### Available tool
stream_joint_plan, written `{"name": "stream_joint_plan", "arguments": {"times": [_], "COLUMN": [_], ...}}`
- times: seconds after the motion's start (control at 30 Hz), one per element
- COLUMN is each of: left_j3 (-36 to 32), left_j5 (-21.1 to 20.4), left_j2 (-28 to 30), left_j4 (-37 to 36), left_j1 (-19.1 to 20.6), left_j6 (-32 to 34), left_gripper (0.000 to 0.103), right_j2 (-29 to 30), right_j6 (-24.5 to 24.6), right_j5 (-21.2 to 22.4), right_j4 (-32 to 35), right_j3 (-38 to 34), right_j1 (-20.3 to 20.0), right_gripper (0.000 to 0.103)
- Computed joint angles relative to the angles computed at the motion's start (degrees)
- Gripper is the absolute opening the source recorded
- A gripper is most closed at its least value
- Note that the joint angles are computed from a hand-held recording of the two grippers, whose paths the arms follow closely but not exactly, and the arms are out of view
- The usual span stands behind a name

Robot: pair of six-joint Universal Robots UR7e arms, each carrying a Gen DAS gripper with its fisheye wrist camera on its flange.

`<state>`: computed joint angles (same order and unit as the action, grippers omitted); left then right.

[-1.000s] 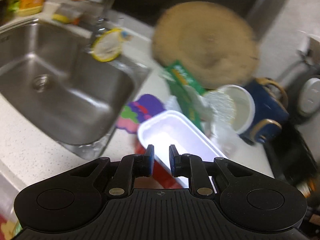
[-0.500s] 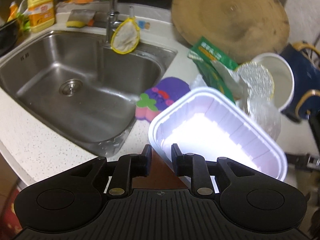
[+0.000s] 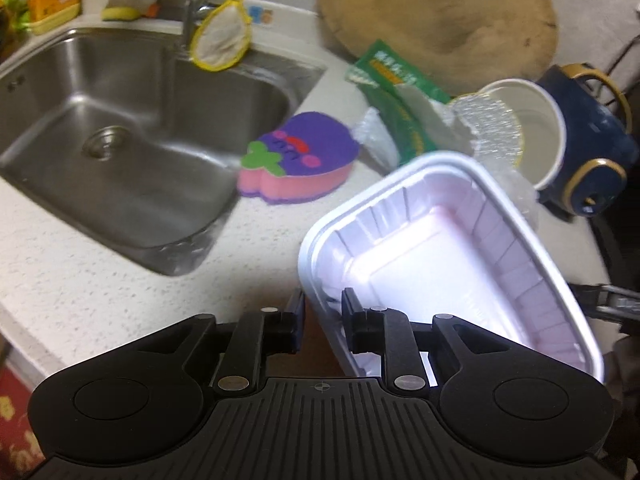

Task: Collect trash
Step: 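Reach the left gripper to the red-and-white plastic container and grasp its rim, then grasp the purple sponge with the right gripper while the left gripper holds the container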

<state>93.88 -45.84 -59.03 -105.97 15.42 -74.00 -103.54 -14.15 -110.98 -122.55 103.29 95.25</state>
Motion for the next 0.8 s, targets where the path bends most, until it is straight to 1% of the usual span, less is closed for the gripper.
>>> {"name": "stream_joint_plan", "arguments": {"times": [0.03,0.07,0.13,0.2,0.23,0.27,0.3,0.37,0.43,0.5,0.53,0.6,0.63,0.67,0.7,0.8], "left_j3": [0.9,1.5,2.9,4.2,5.0,5.8,6.8,8.4,9.7,11.1,11.6,12.9,13.5,13.9,14.4,15.8], "left_j5": [0.0,0.1,0.9,2.4,2.9,3.2,3.3,3.1,2.5,2.4,2.5,3.0,3.4,3.6,4.0,4.8], "left_j2": [-0.7,-1.3,-2.9,-4.6,-5.6,-6.4,-7.4,-9.1,-10.7,-12.2,-12.7,-13.5,-13.8,-14.1,-14.4,-15.7], "left_j4": [-1.6,-2.5,-3.3,-2.5,-2.2,-2.3,-2.8,-4.5,-5.3,-6.4,-6.9,-8.5,-9.2,-9.4,-9.4,-9.1], "left_j1": [-0.1,-0.2,-0.6,-1.1,-1.4,-1.5,-1.6,-1.6,-1.9,-2.3,-2.6,-3.0,-3.3,-3.5,-3.8,-4.5], "left_j6": [1.1,1.6,2.0,1.3,0.7,0.4,0.2,0.5,-0.1,-0.4,-0.6,-0.8,-1.0,-1.3,-1.9,-4.7], "left_gripper": [0.021,0.02,0.019,0.018,0.018,0.018,0.018,0.018,0.02,0.02,0.02,0.02,0.02,0.02,0.021,0.021], "right_j2": [0.0,-0.1,0.0,1.0,1.6,2.5,3.3,5.8,9.3,14.2,16.9,22.0,24.6,26.6,28.5,32.7], "right_j6": [-0.1,-1.2,-4.7,-8.6,-9.9,-10.4,-9.8,-6.6,-1.8,4.4,7.2,11.4,13.3,14.2,13.5,7.5], "right_j5": [-2.2,-4.6,-9.4,-13.7,-14.8,-14.9,-14.1,-11.1,-9.0,-6.1,-3.8,-0.7,-0.7,-1.2,-2.6,-9.0], "right_j4": [-1.5,-4.4,-10.6,-16.9,-19.0,-20.0,-19.5,-15.3,-9.9,-0.6,4.4,11.5,13.9,15.4,15.6,13.7], "right_j3": [0.7,1.9,4.0,5.2,5.1,4.5,3.4,0.0,-4.0,-10.0,-13.4,-18.9,-21.3,-22.9,-23.9,-23.8], "right_j1": [1.2,2.7,6.1,9.9,11.6,13.3,14.4,16.3,17.8,18.8,18.9,19.3,19.8,20.5,21.4,24.0], "right_gripper": [0.102,0.102,0.102,0.102,0.102,0.102,0.102,0.102,0.102,0.101,0.096,0.095,0.095,0.095,0.095,0.095]}}
